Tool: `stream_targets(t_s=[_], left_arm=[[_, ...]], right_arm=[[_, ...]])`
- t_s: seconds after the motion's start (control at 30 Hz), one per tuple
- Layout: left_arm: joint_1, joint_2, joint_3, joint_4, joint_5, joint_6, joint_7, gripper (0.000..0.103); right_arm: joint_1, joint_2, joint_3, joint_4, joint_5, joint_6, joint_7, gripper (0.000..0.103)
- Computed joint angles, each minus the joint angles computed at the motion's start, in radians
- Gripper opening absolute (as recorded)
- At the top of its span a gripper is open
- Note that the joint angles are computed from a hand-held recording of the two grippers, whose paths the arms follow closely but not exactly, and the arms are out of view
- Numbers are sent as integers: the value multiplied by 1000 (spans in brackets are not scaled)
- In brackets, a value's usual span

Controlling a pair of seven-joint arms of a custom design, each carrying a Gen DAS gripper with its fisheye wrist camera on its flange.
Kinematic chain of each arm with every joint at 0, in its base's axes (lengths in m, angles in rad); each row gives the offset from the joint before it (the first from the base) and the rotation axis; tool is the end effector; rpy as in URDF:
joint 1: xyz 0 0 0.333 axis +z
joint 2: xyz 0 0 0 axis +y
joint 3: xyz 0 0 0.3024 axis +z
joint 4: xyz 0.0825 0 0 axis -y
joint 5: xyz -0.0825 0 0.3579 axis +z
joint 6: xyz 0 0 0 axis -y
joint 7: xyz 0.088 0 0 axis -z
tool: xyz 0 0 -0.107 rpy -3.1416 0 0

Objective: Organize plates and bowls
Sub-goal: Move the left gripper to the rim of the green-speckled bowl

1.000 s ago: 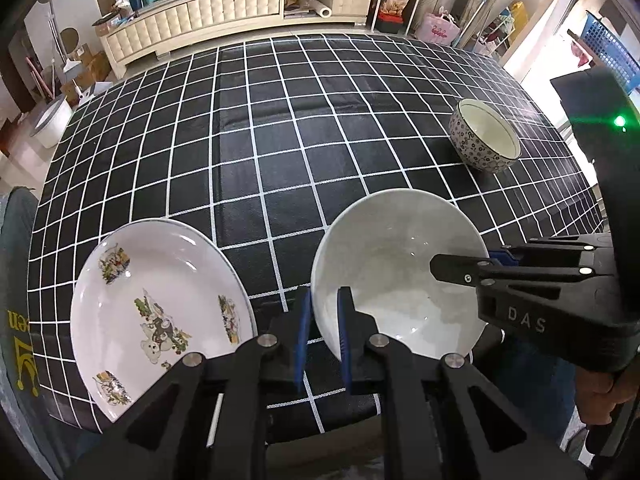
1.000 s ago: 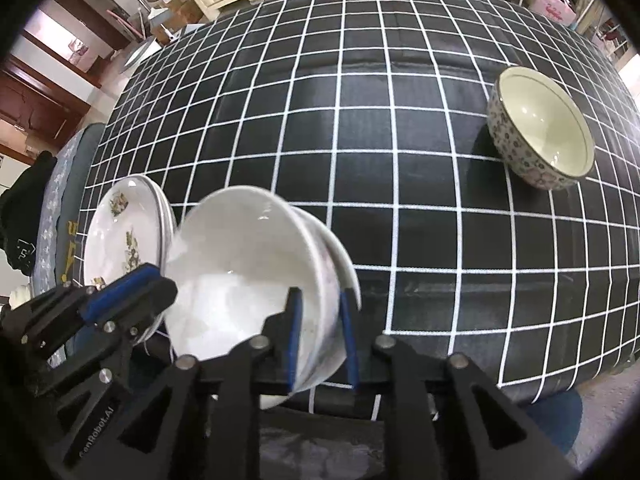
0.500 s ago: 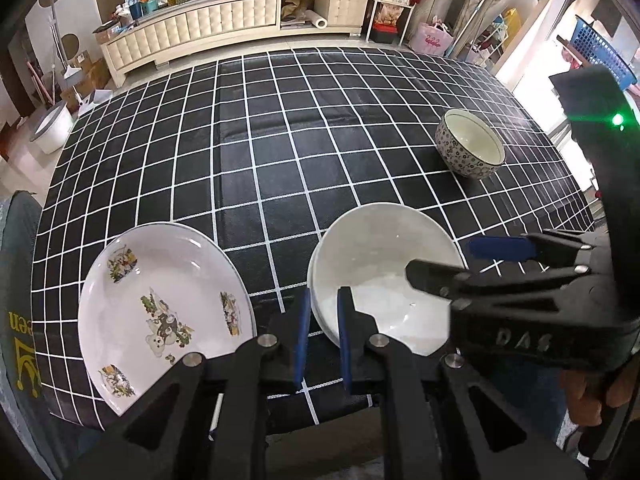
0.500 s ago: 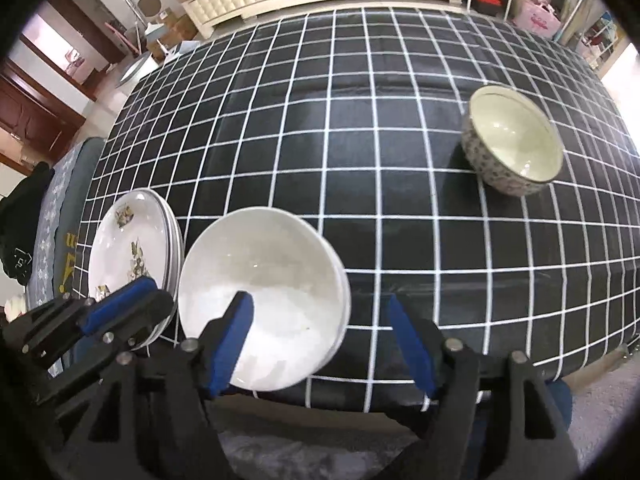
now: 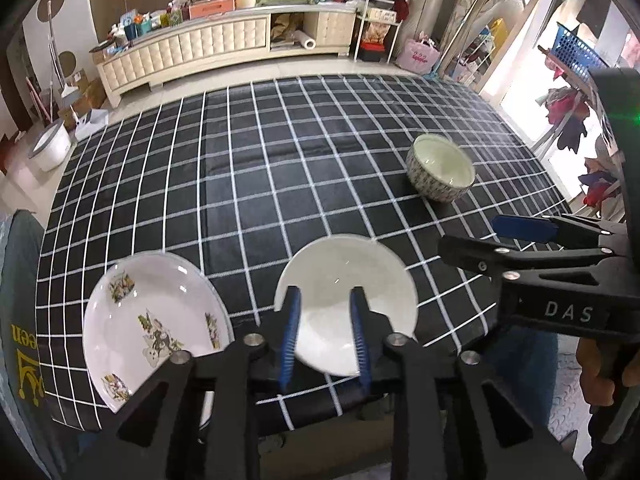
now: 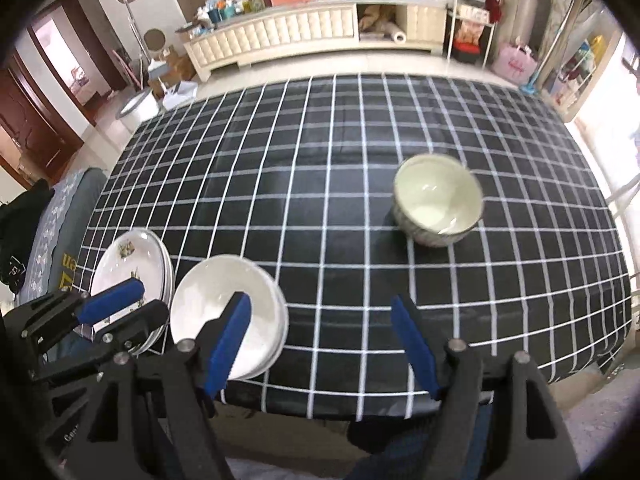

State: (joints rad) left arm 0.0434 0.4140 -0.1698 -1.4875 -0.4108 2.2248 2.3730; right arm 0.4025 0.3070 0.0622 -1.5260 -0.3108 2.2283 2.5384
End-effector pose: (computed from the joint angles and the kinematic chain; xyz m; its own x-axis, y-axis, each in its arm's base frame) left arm 0.6754 -0.0793 0.4716 -0.6667 -0.7355 0.1205 -0.6825 0.5375 -0.4953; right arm 0.5964 0.2824 0.5200 -0.3264 -0.9349 -0.1397 -0.8289 0.3541 -0.4332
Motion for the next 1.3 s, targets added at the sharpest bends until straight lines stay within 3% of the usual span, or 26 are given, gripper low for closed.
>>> stream_targets(t_s=[0.37, 0.77, 1.03, 1.17, 1.3], left_arm=[[-46, -19, -28, 26, -23, 16, -22, 42], [-155, 55, -42, 139, 57, 28, -114, 42], [-237, 180, -33, 309, 174, -2, -244, 42], [-273, 286, -26, 466, 224, -77, -304, 42], [-307, 401, -18, 639, 269, -156, -352, 42]], right_arm=[[-50, -144, -21, -168, -91, 39, 34, 78], [-141, -204, -36, -269, -74, 98, 0, 78], [-186, -169, -51, -282, -50, 152, -47, 78], [-201, -138, -57, -276, -29, 183, -84, 78], [-201, -85, -69, -229, -54, 155, -92, 73]])
